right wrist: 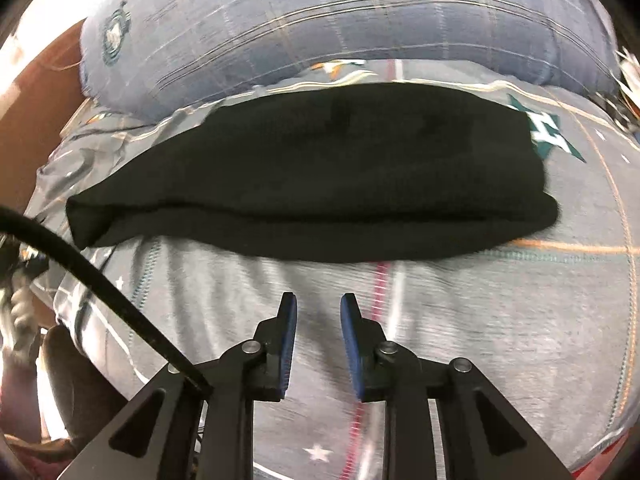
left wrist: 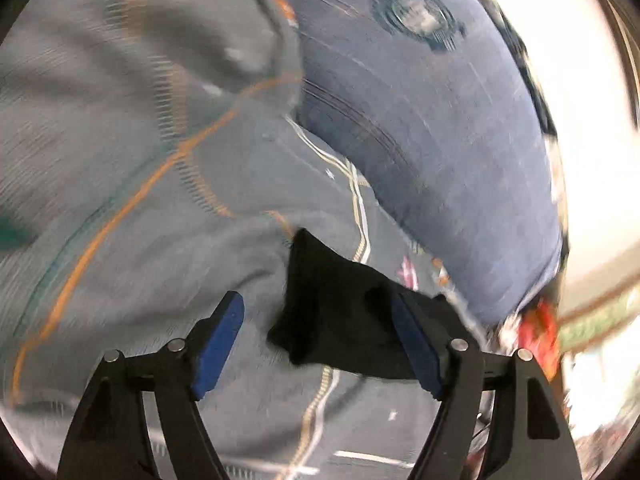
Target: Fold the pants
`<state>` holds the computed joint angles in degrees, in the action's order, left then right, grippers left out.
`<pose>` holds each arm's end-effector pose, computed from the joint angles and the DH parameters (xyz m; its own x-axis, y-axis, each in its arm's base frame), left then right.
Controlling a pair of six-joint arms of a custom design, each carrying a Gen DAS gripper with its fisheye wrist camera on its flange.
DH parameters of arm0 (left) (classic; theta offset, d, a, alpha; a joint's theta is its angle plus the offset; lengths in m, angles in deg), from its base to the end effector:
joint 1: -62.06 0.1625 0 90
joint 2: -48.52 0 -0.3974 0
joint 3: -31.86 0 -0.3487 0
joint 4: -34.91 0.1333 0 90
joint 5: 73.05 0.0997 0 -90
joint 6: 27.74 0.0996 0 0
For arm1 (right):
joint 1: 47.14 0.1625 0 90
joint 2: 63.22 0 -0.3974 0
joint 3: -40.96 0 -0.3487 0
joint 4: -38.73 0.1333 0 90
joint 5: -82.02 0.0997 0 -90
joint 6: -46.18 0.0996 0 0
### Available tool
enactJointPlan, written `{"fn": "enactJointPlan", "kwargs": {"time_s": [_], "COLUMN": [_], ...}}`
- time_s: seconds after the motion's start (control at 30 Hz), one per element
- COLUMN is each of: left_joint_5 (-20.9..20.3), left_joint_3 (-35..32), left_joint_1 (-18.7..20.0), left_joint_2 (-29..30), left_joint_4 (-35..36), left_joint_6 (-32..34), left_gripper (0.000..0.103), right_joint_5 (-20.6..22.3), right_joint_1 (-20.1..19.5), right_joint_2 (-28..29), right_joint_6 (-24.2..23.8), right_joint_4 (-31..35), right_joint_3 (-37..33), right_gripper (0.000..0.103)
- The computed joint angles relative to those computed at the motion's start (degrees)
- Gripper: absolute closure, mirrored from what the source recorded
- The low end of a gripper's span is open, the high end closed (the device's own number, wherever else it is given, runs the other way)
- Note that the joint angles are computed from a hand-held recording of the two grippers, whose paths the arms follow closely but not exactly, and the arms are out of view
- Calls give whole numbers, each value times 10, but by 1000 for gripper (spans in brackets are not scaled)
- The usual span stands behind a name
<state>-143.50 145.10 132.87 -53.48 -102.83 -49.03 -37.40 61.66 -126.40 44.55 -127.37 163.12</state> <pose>0.0274 -0.4282 0.4671 -0.9861 -0.1622 -0.0347 -0.1007 0.7516 -0.6519 0.2345 -0.4270 0.1648 -0.8621 -0.1695 0.4776 -0.3326 0.9002 -0.2809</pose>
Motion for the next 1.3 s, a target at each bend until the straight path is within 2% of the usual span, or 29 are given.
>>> {"fn": "enactJointPlan", "kwargs": {"time_s": [0.13,0.17,0.2,0.23,0.33,0.4,0.47,0.57,0.63,0.7,0.77,0.87,0.93,1.0,1.13,1.17,1.23,1.3], "left_joint_5": [48,50,41,48,108,149,185,238,272,316,360,422,420,398,373,368,337,289], "left_joint_3": [-36,-57,-74,-99,-143,-178,-194,-170,-116,-32,43,130,154,151,119,107,88,72], "left_joint_1": [-28,-34,-34,-42,-84,-112,-140,-185,-209,-224,-224,-204,-195,-196,-206,-205,-195,-180], "left_joint_2": [65,87,100,122,164,193,208,207,188,159,137,104,60,15,-37,-41,-44,-43], "left_joint_4": [27,54,80,114,129,111,68,-41,-96,-133,-128,-73,-28,9,41,50,52,52], "left_joint_6": [68,85,99,102,131,153,201,309,369,413,426,405,372,335,254,226,200,178], "left_gripper": [28,48,88,92,93,93,93,92,92,90,88,88,88,80,69,63,60,56], "right_joint_5": [-2,-5,-5,-4,-6,-15,-20,-26,-27,-26,-22,-20,-16,-13,-6,-6,-7,-1], "right_joint_1": [21,27,30,33,37,37,34,36,38,39,36,31,31,34,33,32,27,21], "right_joint_2": [30,40,45,50,56,58,55,48,44,42,44,50,54,57,57,57,53,37], "right_joint_6": [-10,-8,-7,-6,1,8,11,23,27,28,29,29,30,28,24,27,35,44], "right_joint_4": [12,12,12,12,6,5,6,5,2,1,5,14,19,18,-1,-3,-7,-18], "right_joint_3": [-25,-31,-34,-36,-33,-32,-30,-27,-21,-15,-11,-14,-21,-26,-24,-23,-18,-6], "right_gripper": [75,75,75,75,75,75,75,75,75,75,75,75,75,75,56,55,55,55]}}
